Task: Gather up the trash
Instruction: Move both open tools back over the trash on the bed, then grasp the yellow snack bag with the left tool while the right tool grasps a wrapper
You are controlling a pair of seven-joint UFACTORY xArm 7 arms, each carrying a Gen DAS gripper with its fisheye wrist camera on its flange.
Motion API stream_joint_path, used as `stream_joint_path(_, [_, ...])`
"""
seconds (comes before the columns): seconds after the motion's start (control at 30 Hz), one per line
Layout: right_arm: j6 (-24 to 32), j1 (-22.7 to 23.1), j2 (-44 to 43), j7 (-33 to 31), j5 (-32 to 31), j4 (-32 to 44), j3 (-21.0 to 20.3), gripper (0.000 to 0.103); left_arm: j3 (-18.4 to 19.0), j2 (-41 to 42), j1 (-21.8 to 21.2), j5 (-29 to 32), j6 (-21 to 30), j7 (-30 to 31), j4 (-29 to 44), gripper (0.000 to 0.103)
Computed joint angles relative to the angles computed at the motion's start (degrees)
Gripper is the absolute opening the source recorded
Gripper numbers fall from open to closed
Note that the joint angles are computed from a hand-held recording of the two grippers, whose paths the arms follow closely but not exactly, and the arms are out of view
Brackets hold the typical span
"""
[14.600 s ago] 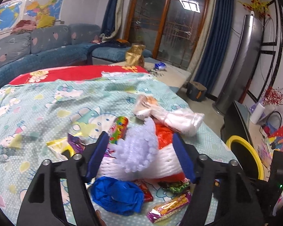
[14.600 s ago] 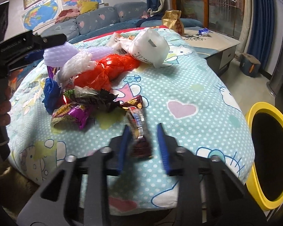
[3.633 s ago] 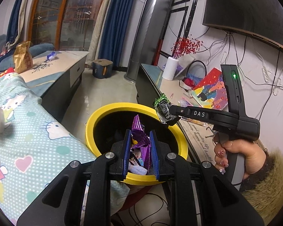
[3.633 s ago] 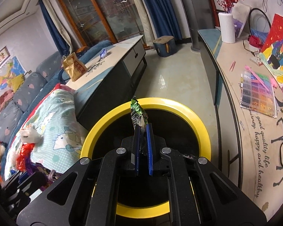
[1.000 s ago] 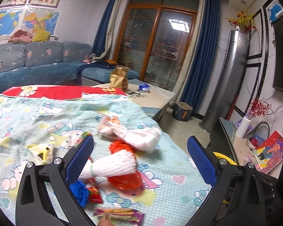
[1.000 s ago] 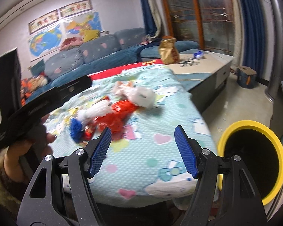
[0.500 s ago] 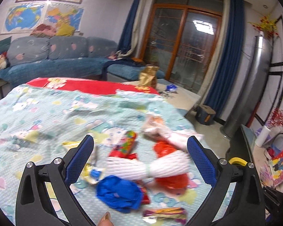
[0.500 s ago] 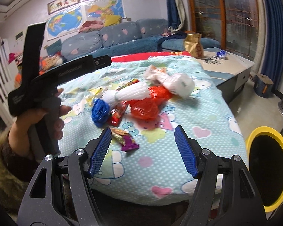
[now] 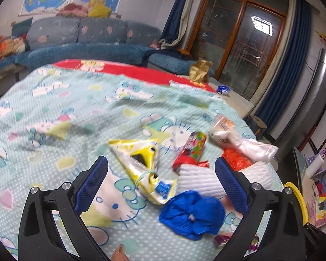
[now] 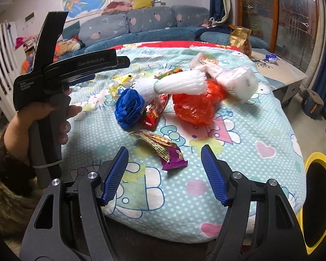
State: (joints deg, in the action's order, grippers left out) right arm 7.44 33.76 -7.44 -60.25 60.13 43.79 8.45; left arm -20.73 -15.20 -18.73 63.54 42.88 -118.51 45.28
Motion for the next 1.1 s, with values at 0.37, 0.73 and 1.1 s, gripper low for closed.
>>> stream_joint_path(0.37, [-0.1,-2.4,5.5,5.5,-7.6,2.8,2.9,0.061,2.4,0.0,3.5,0.9,-11.9,-7.2,-5.1,0.073])
stream_joint_path(0.73, [0.0,-5.0,7.5,-0.9,-1.2,3.9,5.8,0.030,2.6,1.3,6.1,7.7,-19.4,-14.7,-6.1,0.042])
stream_joint_path(1.1, [3.3,-5.0,4.9,-6.6,4.5,2.8,4.6,0.021,2.2,-1.2,5.2,9.2,-16.6,-16.8,-6.9,0.031])
